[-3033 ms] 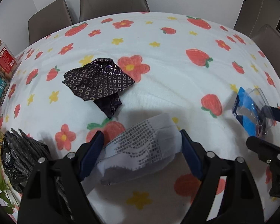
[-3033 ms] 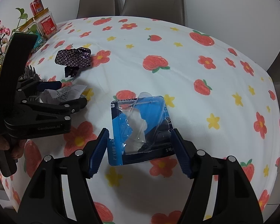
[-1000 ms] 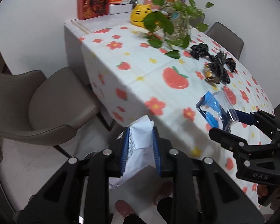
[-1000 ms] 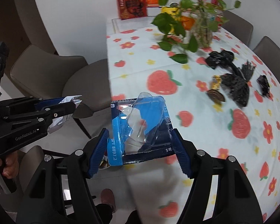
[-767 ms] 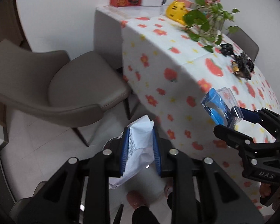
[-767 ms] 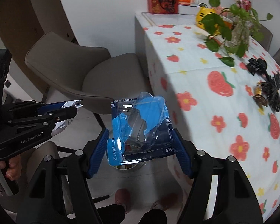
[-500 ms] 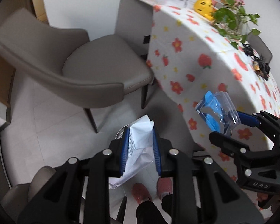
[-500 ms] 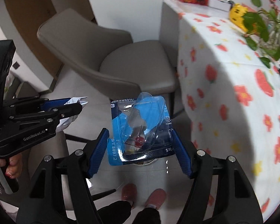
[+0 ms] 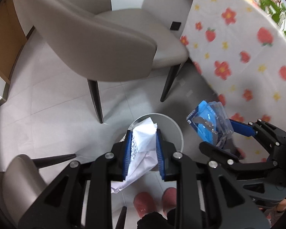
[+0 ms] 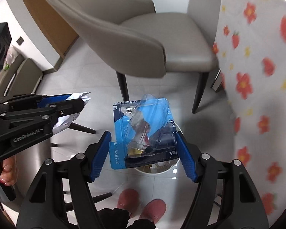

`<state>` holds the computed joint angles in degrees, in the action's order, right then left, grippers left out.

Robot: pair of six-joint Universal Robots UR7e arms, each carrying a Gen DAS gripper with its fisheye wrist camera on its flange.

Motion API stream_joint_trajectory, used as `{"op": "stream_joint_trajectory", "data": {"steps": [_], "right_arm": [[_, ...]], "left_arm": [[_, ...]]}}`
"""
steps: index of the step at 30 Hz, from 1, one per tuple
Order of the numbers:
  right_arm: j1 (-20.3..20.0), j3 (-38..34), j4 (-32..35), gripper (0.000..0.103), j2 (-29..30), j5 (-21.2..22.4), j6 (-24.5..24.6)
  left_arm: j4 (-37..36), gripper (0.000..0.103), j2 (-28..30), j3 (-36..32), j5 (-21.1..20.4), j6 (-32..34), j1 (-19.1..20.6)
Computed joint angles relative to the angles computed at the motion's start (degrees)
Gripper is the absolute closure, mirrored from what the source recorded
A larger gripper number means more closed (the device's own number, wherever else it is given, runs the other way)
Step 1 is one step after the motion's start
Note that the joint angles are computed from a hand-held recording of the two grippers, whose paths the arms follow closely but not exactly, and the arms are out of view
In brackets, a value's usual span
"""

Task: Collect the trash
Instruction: 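Open the left tool to drop the white wrapper while the right tool drops the blue package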

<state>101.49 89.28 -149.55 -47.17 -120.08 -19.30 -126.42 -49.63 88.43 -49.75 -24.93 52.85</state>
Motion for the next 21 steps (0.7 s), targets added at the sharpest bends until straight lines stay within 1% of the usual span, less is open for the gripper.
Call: {"op": "stream_joint_trajectory", "data": {"steps": [2,3,4,6,10,17,19,20,21], "right_arm": [[-1.7,1.2,-3.6,0.035,1.3,0.7,-1.9],[-2.4,1.6,-4.9,0.032,2.0,0.6,-2.6],[-3.0,2.2,-6.3,0.025,2.2,0.6,-3.1],[-4.3,2.9,-8.5,0.025,2.9,1.3,-4.2],[-5.8,4.3,-11.2,0.025,2.9,1.3,-5.8],[-7.4,5.0,-13.4,0.025,1.7,1.1,-7.0],[-7.3,5.3,-14.0,0.025,1.2,0.9,-6.9],[-7.4,5.5,-14.5,0.025,0.8,1.0,-6.9],[-7.4,5.6,-15.0,0.025,0.6,1.2,-7.0]], "left_arm": [[-3.4,0.078,1.0,1.7,-0.1,0.7,1.1],[-5.1,0.078,1.5,2.4,-0.3,1.0,1.6],[-6.6,0.078,2.0,3.1,-0.2,1.3,2.1],[-8.9,0.078,2.9,4.1,-0.4,2.0,2.7],[-12.2,0.078,5.0,4.4,-0.8,3.3,3.7],[-14.0,0.076,8.1,2.0,-2.8,5.2,4.0],[-12.6,0.066,8.8,0.8,-3.9,5.3,4.1],[-11.2,0.054,9.2,0.1,-3.8,4.7,4.0],[-11.2,0.047,9.4,0.0,-3.3,4.6,3.8]]}}
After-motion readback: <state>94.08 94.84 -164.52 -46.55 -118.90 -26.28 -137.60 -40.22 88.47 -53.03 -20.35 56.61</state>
